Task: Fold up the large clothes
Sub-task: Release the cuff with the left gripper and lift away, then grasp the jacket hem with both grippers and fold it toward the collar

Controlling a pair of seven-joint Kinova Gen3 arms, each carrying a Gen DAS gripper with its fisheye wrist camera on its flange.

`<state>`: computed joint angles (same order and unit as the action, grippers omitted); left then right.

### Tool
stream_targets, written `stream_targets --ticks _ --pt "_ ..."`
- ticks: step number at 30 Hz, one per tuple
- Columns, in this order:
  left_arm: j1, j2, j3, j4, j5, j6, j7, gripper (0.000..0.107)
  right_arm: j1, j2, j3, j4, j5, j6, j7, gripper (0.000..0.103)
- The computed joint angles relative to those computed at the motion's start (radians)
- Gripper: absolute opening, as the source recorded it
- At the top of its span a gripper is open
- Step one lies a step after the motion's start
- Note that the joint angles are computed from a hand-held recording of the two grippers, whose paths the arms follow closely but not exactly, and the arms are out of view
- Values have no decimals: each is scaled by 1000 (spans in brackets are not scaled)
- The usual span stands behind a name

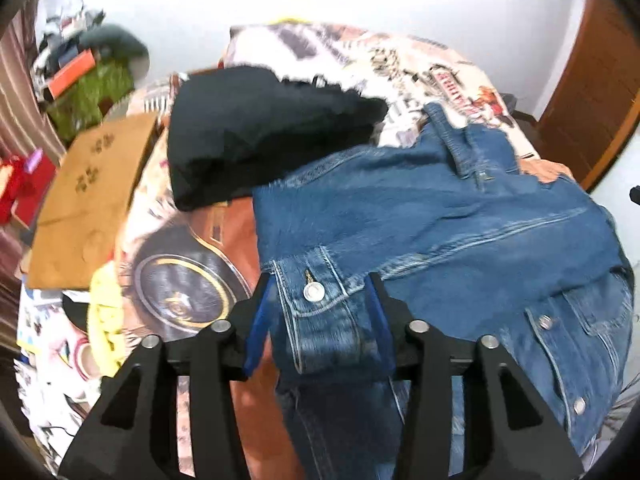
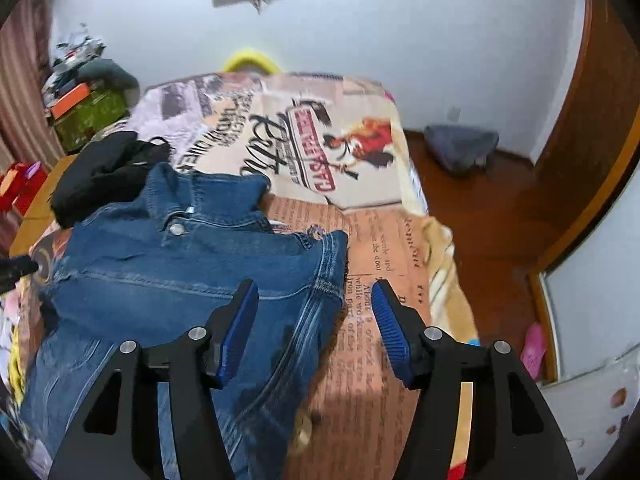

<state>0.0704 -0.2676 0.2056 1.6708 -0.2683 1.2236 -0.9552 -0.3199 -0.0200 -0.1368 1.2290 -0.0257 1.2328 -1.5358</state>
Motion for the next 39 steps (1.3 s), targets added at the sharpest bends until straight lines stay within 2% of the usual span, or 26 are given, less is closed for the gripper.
stream_targets --ticks 4,7,9,17,22,25,29,33,36,37,38,39 --pt "6 -65 50 -30 -27 48 19 63 5 -63 3 40 -44 -1 35 59" --pt "7 -102 43 -40 12 62 9 73 5 -112 -5 90 -47 -15 46 72" --pt "2 -129 35 -30 47 65 5 83 6 -138 -6 120 -51 -18 65 73" --pt "-16 -245 -67 127 247 68 -14 83 23 -185 10 224 -99 28 78 73" --pt "-17 -308 -172 270 407 31 -27 83 46 -192 54 292 -188 68 66 73" --pt "-9 -329 -211 339 493 0 -48 83 64 -196 89 328 -258 91 68 73" --pt "-11 -337 -205 407 569 -49 -58 84 82 -196 120 382 -346 109 96 74" --pt "-42 -371 -151 460 587 -110 -6 85 83 -234 79 443 -327 37 93 76" --pt "-29 -389 -153 459 601 -113 12 84 79 -241 91 450 -349 24 88 70" --pt "-25 -390 -148 454 603 -112 17 83 81 -247 91 454 -350 15 80 60" --pt "-24 -392 -135 442 599 -104 25 77 83 -250 90 455 -347 11 74 48" --pt "-16 -398 -134 438 598 -100 24 68 83 -253 90 451 -345 12 67 43"
